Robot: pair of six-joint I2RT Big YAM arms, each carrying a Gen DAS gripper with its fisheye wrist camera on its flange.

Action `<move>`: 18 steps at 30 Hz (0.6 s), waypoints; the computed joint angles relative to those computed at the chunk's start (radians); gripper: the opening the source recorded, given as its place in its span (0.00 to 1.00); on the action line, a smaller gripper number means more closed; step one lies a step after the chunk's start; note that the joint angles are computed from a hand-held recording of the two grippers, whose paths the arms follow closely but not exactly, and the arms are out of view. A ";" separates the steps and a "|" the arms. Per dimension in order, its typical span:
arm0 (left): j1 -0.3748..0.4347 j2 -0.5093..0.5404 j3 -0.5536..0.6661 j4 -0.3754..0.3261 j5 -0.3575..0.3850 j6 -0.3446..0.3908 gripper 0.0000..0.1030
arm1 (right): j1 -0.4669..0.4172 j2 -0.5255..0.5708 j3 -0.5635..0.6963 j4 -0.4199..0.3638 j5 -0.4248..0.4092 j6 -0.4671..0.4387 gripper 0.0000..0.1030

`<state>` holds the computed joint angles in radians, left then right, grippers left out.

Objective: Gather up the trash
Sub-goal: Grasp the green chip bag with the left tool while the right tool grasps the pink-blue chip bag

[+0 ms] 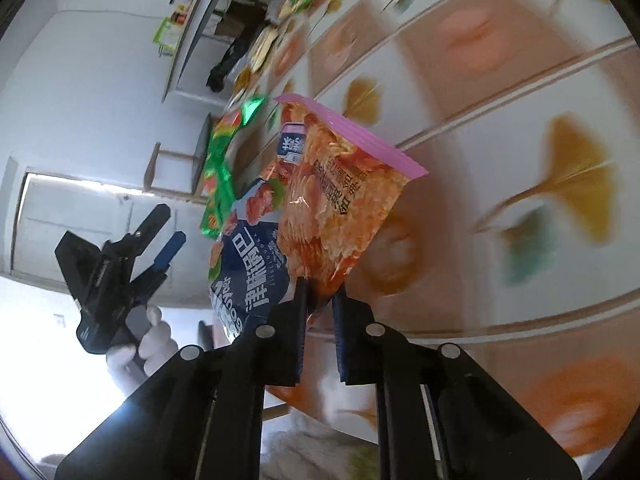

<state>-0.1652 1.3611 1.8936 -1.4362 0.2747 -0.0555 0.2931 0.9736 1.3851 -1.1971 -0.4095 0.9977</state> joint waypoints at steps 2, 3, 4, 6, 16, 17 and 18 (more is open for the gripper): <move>-0.050 0.019 0.013 0.022 -0.091 0.035 0.79 | -0.039 -0.010 0.012 -0.050 0.022 -0.032 0.12; -0.079 0.029 0.018 0.037 -0.152 0.057 0.79 | -0.070 -0.021 0.017 -0.081 0.029 -0.047 0.12; -0.118 0.036 0.011 0.068 -0.240 0.096 0.79 | -0.092 -0.025 0.020 -0.095 0.027 -0.057 0.12; -0.182 0.039 -0.021 0.138 -0.427 0.172 0.79 | -0.133 -0.034 0.023 -0.120 0.026 -0.066 0.12; -0.234 0.120 -0.014 0.111 -0.628 0.246 0.47 | -0.204 -0.058 0.022 -0.164 0.014 -0.105 0.12; -0.232 0.122 -0.012 0.103 -0.623 0.242 0.41 | -0.195 -0.056 0.024 -0.160 0.019 -0.100 0.12; -0.229 0.123 -0.013 0.098 -0.622 0.238 0.40 | -0.193 -0.055 0.023 -0.157 0.020 -0.102 0.12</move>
